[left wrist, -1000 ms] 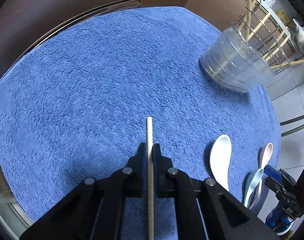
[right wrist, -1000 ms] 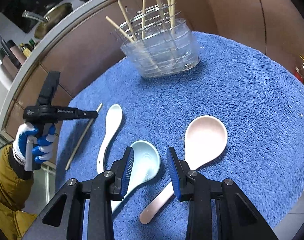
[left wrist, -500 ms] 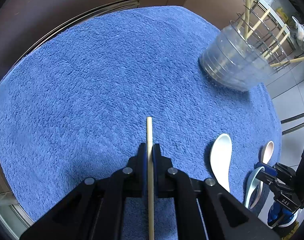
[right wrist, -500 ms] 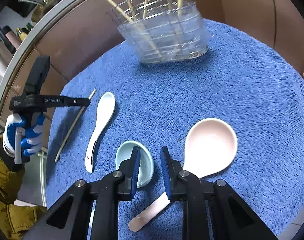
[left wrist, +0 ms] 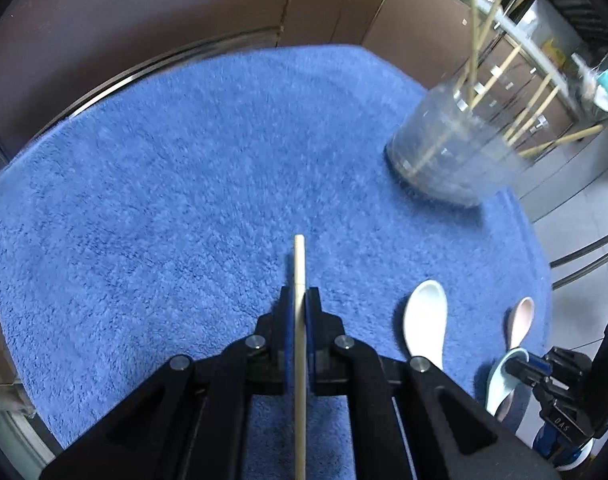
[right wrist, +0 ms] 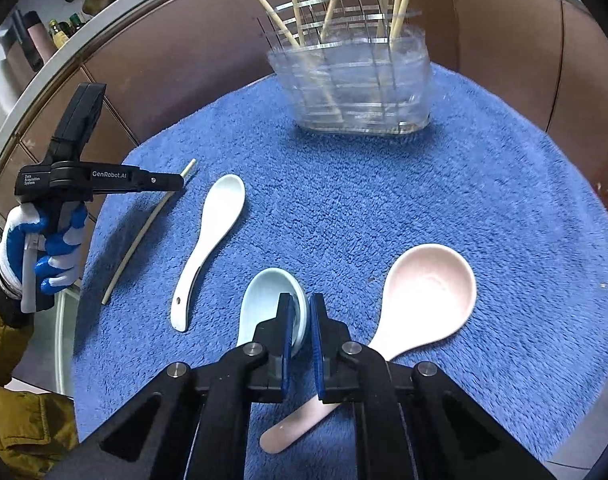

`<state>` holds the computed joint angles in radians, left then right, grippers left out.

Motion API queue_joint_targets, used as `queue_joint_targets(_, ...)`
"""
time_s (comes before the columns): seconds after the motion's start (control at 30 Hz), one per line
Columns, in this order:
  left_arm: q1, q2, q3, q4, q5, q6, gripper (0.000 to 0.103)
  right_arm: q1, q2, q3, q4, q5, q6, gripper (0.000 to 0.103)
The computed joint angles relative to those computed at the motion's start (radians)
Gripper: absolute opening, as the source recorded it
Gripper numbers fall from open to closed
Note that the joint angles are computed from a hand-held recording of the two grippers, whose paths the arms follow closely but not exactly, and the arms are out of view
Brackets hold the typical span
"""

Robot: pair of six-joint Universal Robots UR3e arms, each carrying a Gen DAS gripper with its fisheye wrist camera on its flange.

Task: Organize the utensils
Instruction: 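Carry the chopstick and light blue spoon with both tools to the holder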

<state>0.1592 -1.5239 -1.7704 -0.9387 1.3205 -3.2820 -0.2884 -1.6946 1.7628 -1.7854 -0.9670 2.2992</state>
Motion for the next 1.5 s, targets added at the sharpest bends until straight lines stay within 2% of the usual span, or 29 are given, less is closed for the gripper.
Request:
queue_joint_targets(0.13, 0.01, 0.099, -0.06, 0.063, -0.016, -0.005, 0.004, -0.017, -0.092, 0.04, -0.002, 0.011, -0.002, 0.008)
queue_joint_targets(0.37, -0.019, 0.214, -0.079, 0.081, 0.011, -0.003, 0.004, -0.043, -0.221, 0.07, 0.02, 0.026, -0.008, 0.008)
queue_joint_targets(0.53, -0.012, 0.306, -0.125, 0.101, -0.006, -0.001, 0.005, -0.084, -0.319, 0.072, 0.087, 0.049, -0.026, 0.008)
queue_joint_targets(0.7, 0.045, 0.46, -0.172, 0.056, -0.055, 0.023, 0.005, -0.128, -0.417, 0.088, 0.14, 0.073, -0.039, 0.008)
queue_joint_targets(1.07, 0.03, 0.611, -0.192, 0.025, -0.037, 0.014, 0.005, -0.251, -0.609, 0.05, 0.281, 0.135, -0.079, 0.008)
queue_joint_targets(1.3, 0.007, 0.614, -0.207, 0.061, -0.015, 0.0, 0.005, -0.265, -0.638, 0.062, 0.135, 0.141, 0.027, 0.008)
queue_joint_targets(1.5, -0.044, 0.52, -0.169, 0.116, 0.023, -0.015, 0.005, -0.124, -0.522, 0.057, -0.14, 0.051, 0.193, 0.008)
